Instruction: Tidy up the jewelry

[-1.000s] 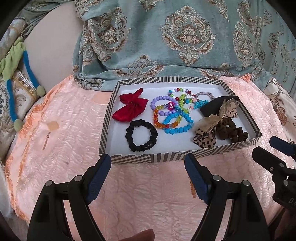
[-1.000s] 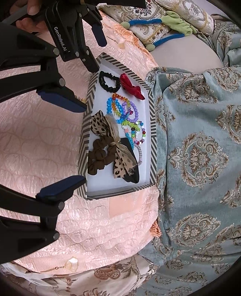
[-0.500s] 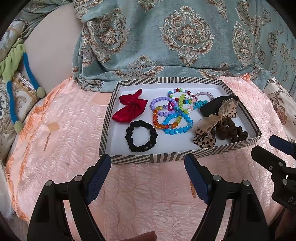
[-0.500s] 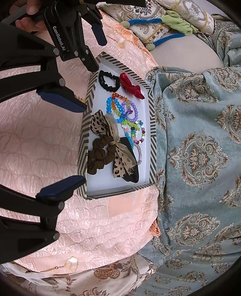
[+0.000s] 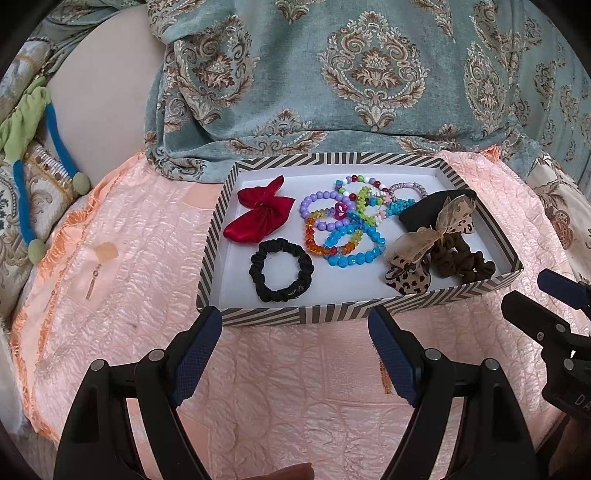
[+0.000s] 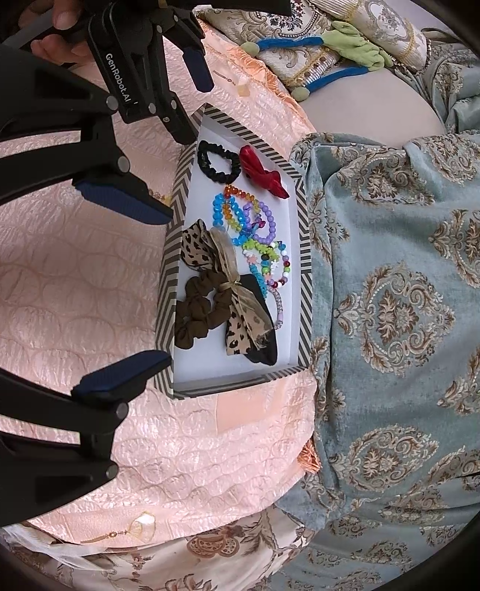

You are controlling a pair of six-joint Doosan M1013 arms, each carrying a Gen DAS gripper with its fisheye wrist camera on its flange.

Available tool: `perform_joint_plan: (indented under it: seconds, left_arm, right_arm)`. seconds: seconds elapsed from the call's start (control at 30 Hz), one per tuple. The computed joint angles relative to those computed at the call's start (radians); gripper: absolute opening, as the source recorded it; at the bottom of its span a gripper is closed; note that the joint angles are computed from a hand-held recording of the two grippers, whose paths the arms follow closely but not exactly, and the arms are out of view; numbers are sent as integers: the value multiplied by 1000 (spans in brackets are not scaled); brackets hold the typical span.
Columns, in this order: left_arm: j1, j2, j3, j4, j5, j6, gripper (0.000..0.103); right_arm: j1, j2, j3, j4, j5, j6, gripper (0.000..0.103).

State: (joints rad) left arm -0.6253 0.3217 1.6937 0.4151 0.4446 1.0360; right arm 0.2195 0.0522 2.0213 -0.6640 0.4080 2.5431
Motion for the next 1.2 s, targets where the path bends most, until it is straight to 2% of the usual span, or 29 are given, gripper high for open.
perform_joint_plan:
  seconds: [1.2]
  left_arm:
    - [-3,0,1,-7,-3,7,67]
  right_arm:
    - [3,-1,2,-31,3,31,73]
